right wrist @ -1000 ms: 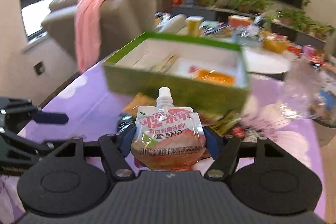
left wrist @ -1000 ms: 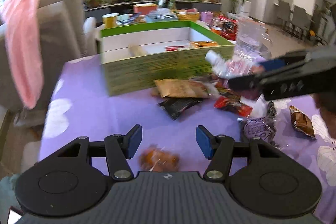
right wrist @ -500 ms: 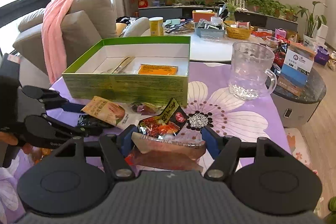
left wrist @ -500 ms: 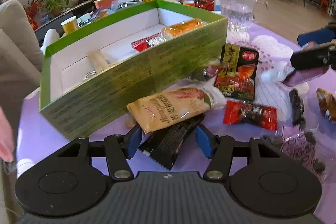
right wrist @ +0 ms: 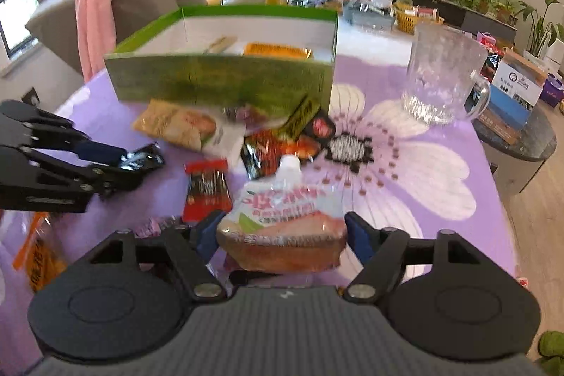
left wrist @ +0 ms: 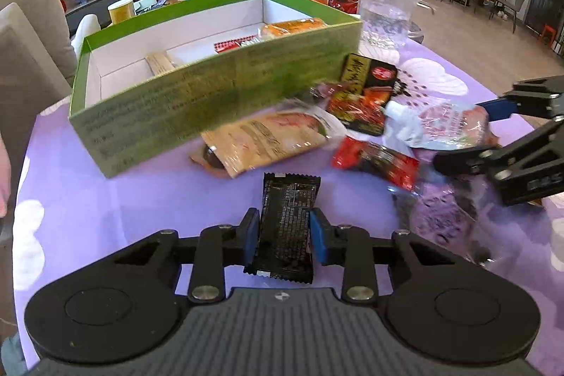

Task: Organize snacks
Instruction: 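Lower the juice pouch into the box with the right tool while the left tool drops the black bar in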

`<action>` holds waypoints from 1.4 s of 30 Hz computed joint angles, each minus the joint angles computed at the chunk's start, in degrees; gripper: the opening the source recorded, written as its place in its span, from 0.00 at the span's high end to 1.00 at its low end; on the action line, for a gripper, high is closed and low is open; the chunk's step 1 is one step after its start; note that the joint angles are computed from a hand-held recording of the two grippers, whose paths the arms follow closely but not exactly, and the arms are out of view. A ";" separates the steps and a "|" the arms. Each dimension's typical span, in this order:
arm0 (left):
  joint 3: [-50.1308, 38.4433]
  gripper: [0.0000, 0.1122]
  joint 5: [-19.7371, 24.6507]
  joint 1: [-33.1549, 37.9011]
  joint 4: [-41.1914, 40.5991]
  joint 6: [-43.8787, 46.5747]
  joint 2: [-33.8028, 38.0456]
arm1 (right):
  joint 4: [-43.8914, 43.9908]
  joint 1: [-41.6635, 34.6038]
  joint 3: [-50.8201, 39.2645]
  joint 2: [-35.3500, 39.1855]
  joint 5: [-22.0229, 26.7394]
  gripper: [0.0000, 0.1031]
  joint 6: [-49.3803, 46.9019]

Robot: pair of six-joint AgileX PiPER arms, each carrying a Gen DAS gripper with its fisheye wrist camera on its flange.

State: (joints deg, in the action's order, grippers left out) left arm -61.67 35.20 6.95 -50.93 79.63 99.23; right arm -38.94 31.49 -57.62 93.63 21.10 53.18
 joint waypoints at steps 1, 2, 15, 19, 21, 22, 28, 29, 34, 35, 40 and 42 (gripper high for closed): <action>0.58 0.74 -0.61 -0.48 0.64 -0.68 -0.59 | -1.62 0.55 -0.44 0.63 0.87 0.50 1.42; 1.21 0.74 -1.87 -1.24 1.37 -1.29 -1.17 | -2.53 0.97 -0.83 1.12 1.47 0.50 2.29; 1.81 0.79 3.55 0.65 -7.18 4.98 -5.88 | -4.50 0.94 -1.60 -3.04 0.71 0.51 4.69; 0.19 0.79 4.19 1.07 -9.74 5.89 -8.86 | -6.52 0.99 -4.96 -3.40 0.07 0.51 4.71; -2.22 0.79 3.47 0.76 -8.91 3.76 -8.23 | -4.99 0.81 -7.98 -2.41 -0.07 0.51 1.94; -3.35 0.79 2.23 0.39 -8.26 2.52 -7.76 | -5.02 0.77 -9.83 -1.66 -0.03 0.51 1.04; -14.44 0.78 -0.59 -0.73 -2.69 -8.66 -1.01 | 2.08 -1.90 -21.81 4.73 -0.71 0.51 -9.52; -16.44 0.78 -1.34 -1.08 -1.62 -10.28 0.37 | 2.86 -2.47 -24.18 6.32 -0.64 0.51 -10.54; -26.83 0.76 -2.36 -2.15 6.10 -20.42 8.06 | 13.44 -5.97 -34.87 14.51 0.66 0.51 -20.27; -28.94 0.76 -2.79 -2.53 8.00 -22.71 9.82 | 14.95 -6.45 -36.61 16.03 0.96 0.51 -21.42; -36.31 0.65 -2.58 -3.58 14.48 -29.98 16.38 | 18.27 -7.77 -45.97 23.91 4.54 0.51 -24.28; -36.70 0.61 -3.82 -4.18 15.99 -30.87 17.55 | 20.04 -8.17 -49.48 26.88 6.49 0.50 -25.27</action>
